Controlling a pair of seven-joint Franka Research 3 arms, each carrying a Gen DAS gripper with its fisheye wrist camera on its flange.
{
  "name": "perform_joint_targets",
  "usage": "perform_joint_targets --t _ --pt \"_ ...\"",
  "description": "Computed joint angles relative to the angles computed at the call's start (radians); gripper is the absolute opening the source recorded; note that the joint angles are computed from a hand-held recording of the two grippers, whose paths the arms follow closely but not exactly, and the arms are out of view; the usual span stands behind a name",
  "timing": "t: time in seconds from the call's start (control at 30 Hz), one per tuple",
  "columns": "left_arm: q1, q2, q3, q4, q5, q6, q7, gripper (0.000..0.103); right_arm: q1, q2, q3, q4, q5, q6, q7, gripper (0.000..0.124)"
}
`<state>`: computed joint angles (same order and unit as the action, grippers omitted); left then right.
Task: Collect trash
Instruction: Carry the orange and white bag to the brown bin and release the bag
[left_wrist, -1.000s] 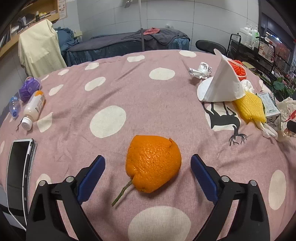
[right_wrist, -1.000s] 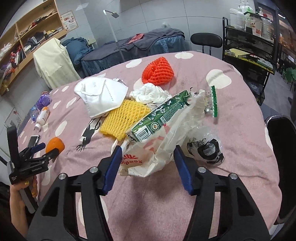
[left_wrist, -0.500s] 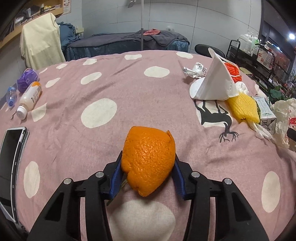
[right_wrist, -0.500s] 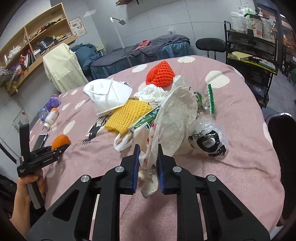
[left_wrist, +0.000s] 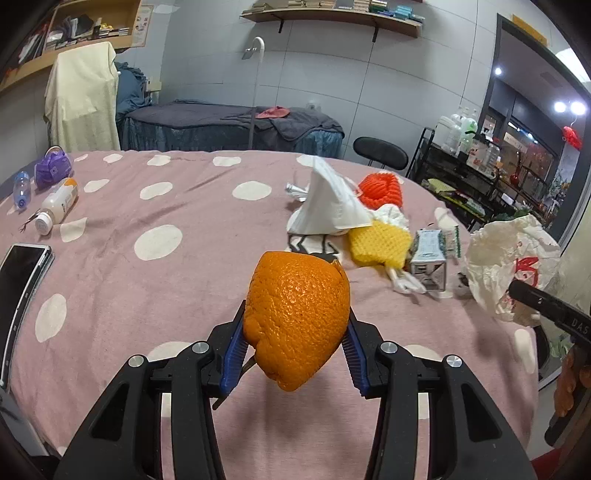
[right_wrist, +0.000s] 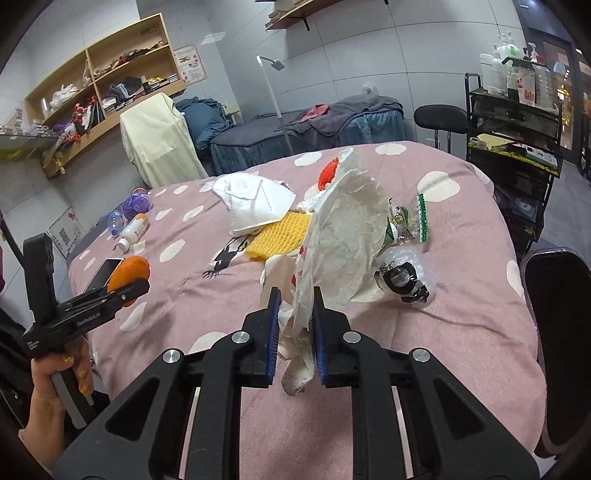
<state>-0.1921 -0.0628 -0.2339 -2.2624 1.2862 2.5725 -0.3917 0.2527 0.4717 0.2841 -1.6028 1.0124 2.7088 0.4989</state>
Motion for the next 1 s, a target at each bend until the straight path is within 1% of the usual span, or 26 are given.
perform_joint_targets --t 0.1,0.13,0.23,0.33,0.47,0.5,0.53,0.6,0.63,0.7,0.8,0.83,0.87,0.9,1.0 --pt "-0.029 0.027 -0.027 0.045 0.019 -0.071 -0.003 0.045 -0.028 -0.032 0.017 -0.038 0.056 -0.008 -0.065 0.017" --pt "-0.037 0.037 -0.028 0.059 0.024 -0.080 -0.002 0.045 -0.034 -0.043 0.017 -0.051 0.075 -0.011 -0.084 0.017" --pt "-0.063 0.077 -0.027 0.111 0.053 -0.070 -0.012 0.045 -0.048 -0.074 0.010 -0.085 0.143 -0.009 -0.142 0.017" --pt "-0.096 0.133 -0.024 0.183 0.084 -0.080 0.004 0.045 -0.064 -0.116 -0.001 -0.123 0.244 -0.001 -0.245 0.017" --pt "-0.135 0.215 -0.003 0.286 0.129 -0.040 0.018 0.045 -0.067 -0.164 -0.039 -0.160 0.369 0.030 -0.362 0.017" --pt "-0.144 0.236 0.003 0.312 0.138 -0.025 0.023 0.045 -0.062 -0.166 -0.052 -0.160 0.384 0.048 -0.378 0.017" --pt "-0.154 0.264 0.010 0.347 0.146 -0.010 0.031 0.045 -0.058 -0.166 -0.066 -0.157 0.400 0.085 -0.393 0.017" --pt "-0.174 0.324 0.024 0.421 0.150 0.029 0.062 0.045 -0.049 -0.147 -0.089 -0.139 0.393 0.145 -0.379 0.017" --pt "-0.186 0.346 0.033 0.449 0.151 0.046 0.072 0.045 -0.043 -0.127 -0.112 -0.124 0.335 0.167 -0.306 0.017" --pt "-0.208 0.402 0.050 0.519 0.144 0.086 0.106 0.045 -0.039 -0.082 -0.151 -0.085 0.195 0.173 -0.134 0.017" --pt "-0.225 0.495 0.065 0.632 0.079 0.153 0.204 0.045 -0.014 0.013 -0.255 0.002 -0.051 0.124 0.167 0.017" --pt "-0.227 0.530 0.066 0.673 0.049 0.176 0.245 0.045 -0.006 0.047 -0.284 0.039 -0.114 0.100 0.249 0.017" --pt "-0.229 0.568 0.062 0.719 0.011 0.193 0.298 0.045 0.003 0.092 -0.325 0.089 -0.189 0.049 0.348 0.017" --pt "-0.233 0.592 0.063 0.747 -0.017 0.202 0.333 0.045 -0.001 0.129 -0.344 0.137 -0.237 0.000 0.412 0.017" --pt "-0.238 0.672 0.050 0.842 -0.119 0.226 0.462 0.045 -0.032 0.260 -0.380 0.309 -0.352 -0.182 0.590 0.017"
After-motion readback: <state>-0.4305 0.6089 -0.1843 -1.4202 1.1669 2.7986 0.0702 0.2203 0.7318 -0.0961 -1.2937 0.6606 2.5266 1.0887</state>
